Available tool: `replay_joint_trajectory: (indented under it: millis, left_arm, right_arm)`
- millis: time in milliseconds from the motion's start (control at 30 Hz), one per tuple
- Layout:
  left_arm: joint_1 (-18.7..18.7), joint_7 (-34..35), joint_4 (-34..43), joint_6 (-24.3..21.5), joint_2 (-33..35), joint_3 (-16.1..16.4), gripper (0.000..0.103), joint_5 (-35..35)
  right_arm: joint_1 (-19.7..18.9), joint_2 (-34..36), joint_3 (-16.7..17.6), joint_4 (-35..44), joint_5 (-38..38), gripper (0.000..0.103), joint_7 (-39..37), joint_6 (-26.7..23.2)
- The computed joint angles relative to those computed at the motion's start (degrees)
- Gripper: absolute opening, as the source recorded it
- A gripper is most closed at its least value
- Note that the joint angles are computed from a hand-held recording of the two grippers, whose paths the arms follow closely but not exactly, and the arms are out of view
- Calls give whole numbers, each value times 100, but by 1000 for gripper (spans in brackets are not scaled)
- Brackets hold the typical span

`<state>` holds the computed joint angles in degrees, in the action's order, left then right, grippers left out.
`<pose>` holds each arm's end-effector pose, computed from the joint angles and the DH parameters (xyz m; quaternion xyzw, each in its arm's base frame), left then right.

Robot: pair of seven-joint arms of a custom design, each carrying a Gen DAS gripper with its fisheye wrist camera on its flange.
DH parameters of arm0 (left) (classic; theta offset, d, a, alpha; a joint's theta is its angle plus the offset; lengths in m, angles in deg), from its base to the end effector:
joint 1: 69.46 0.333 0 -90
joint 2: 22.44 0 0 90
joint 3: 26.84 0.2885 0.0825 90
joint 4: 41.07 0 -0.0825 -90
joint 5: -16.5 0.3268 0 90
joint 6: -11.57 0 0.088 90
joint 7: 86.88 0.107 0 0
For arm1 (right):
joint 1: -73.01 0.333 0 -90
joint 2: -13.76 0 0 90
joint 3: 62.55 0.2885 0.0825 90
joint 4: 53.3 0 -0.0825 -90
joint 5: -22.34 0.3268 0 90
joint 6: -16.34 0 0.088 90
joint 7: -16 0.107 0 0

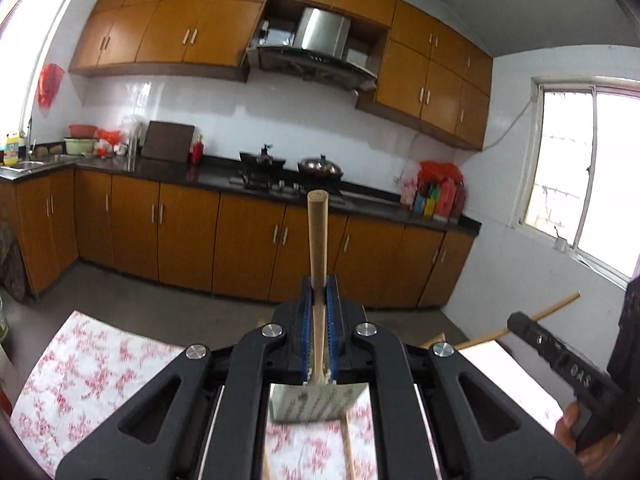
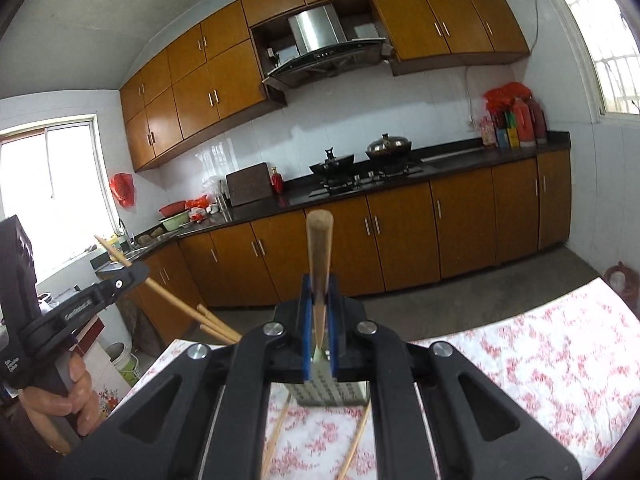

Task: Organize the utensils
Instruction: 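Lower the chopstick into the holder and open the left tool while the right tool releases its own, then close the left tool on a loose chopstick while the right tool grasps another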

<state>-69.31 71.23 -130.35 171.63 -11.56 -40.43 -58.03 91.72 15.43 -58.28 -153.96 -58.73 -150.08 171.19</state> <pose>0.5981 -0.0817 0.6143 -0.4479 0.6460 -0.5747 0.2277 0.5026 0.2492 0.6064 -0.4576 0.6480 -0.3746 0.4800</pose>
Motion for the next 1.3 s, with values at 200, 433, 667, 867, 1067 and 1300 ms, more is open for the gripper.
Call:
replay_joint_trajectory:
  millis: [200, 433, 667, 867, 1067, 1300]
  left_arm:
    - [-175, -693, 538, 527, 632, -130, 7, 720]
    - [11, -1580, 719, 401, 1045, -314, 7, 1570]
    - [180, -1652, 709, 284, 1134, -501, 7, 1852]
    - [315, -1521, 646, 34, 1014, -563, 7, 1677]
    - [426, -988, 388, 38, 686, -564, 12, 1001]
    - [399, -445, -88, 124, 285, -273, 13, 345]
  right_arm:
    - [72, 663, -136, 710, 983, 8, -1106, -110]
    - [276, 1269, -483, 1186, 1855, 8, -1765, -8]
    - [496, 1538, -728, 1445, 2106, 8, -2029, -85]
    - [657, 1268, -890, 1176, 1542, 13, -1406, -130]
    - [564, 629, -649, 444, 647, 17, -521, -484]
    - [219, 151, -218, -533, 609, 19, -140, -663]
